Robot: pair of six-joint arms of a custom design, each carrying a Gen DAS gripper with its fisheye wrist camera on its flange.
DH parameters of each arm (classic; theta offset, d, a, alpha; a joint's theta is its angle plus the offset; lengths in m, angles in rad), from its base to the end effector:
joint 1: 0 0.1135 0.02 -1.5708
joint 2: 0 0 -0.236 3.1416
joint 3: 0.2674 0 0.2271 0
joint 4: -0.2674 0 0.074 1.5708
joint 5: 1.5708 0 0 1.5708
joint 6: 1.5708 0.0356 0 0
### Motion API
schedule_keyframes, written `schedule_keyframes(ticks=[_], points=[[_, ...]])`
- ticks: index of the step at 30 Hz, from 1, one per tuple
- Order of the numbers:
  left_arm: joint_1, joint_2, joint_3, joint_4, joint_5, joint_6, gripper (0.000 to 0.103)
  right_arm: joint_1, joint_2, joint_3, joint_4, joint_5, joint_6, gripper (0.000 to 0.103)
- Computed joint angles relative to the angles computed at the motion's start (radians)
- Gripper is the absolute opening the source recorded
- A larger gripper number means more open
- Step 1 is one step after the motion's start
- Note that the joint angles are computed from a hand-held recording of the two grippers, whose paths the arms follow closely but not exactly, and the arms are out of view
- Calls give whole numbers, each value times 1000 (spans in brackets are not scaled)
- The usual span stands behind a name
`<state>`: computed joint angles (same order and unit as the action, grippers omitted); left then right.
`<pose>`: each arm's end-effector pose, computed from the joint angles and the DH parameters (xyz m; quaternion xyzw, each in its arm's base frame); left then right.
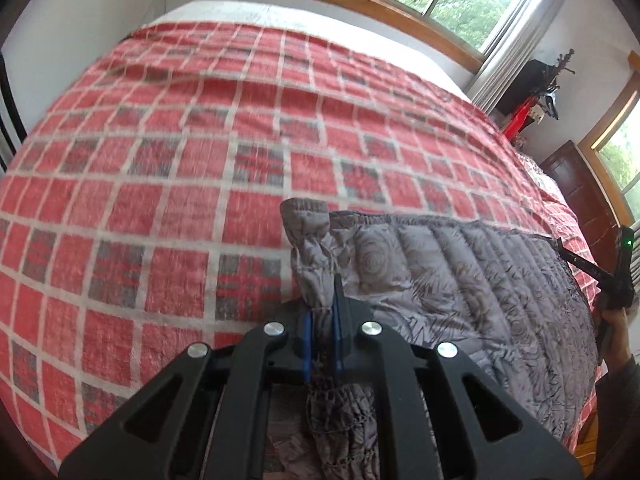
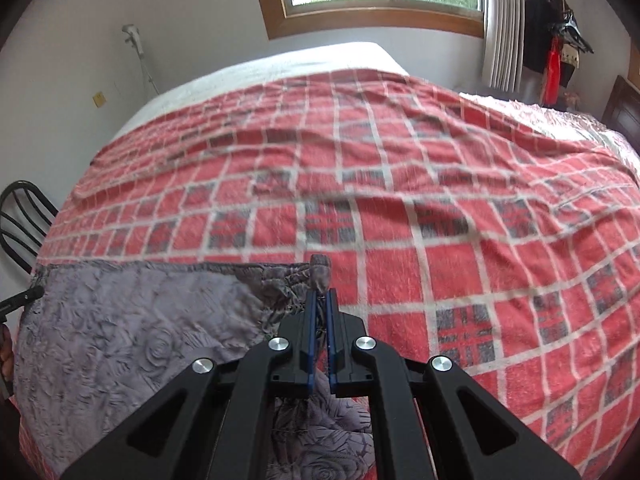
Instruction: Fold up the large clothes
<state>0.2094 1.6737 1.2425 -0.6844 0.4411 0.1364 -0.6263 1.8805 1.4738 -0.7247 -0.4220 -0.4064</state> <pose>0.3113 0.0506 0.2158 0.0146 0.9518 -0.1721 0.2536 0.3019 -0.2004 0.2104 0.0594 0.9536 0.0725 0.2862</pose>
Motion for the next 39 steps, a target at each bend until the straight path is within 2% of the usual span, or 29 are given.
schedule_keyframes(ticks=[2,4,6,8,12,14,15,17,18,21,23,26,28,31,34,35,39], points=[[-6,14,-4,-3,-15,2,7,14,12,-9,-4,29,-18,4],[-6,19,4,-28,-26,5,12,18,21,1,-34,41,-25,9],[-5,6,10,-42,-54,-3,26,1,-6,-1,-47,22,-27,24],[11,-33,25,-82,-79,-16,33,-29,-36,23,-93,-26,-35,29],[59,-163,27,-157,27,-2,32,-77,-102,70,-219,-106,-93,29],[57,-246,-15,-183,109,33,32,-94,-137,65,-299,-144,-155,28],[42,-273,-36,-185,109,41,32,-95,-149,53,-313,-145,-174,27],[-6,-294,-93,-158,51,41,30,-78,-190,-22,-312,-118,-214,27],[-28,-284,-118,-137,9,30,25,-66,-205,-65,-283,-95,-213,26],[-52,-203,-163,-84,-64,1,24,-32,-185,-154,-216,-13,-205,21],[-34,-181,-163,-84,-43,2,24,-13,-176,-180,-184,18,-197,21],[-21,-200,-134,-127,-45,18,21,-18,-207,-165,-212,16,-193,21],[6,-288,-139,-169,-8,50,21,-58,-255,-154,-272,-43,-220,21],[73,-468,-183,-280,111,159,22,-156,-364,-168,-404,-146,-340,21],[92,-611,-287,-338,131,224,22,-233,-450,-240,-475,-181,-455,21],[95,-634,-324,-342,126,232,22,-236,-475,-287,-452,-165,-465,21],[66,-610,-472,-225,76,190,23,-204,-519,-460,-300,-80,-440,17]])
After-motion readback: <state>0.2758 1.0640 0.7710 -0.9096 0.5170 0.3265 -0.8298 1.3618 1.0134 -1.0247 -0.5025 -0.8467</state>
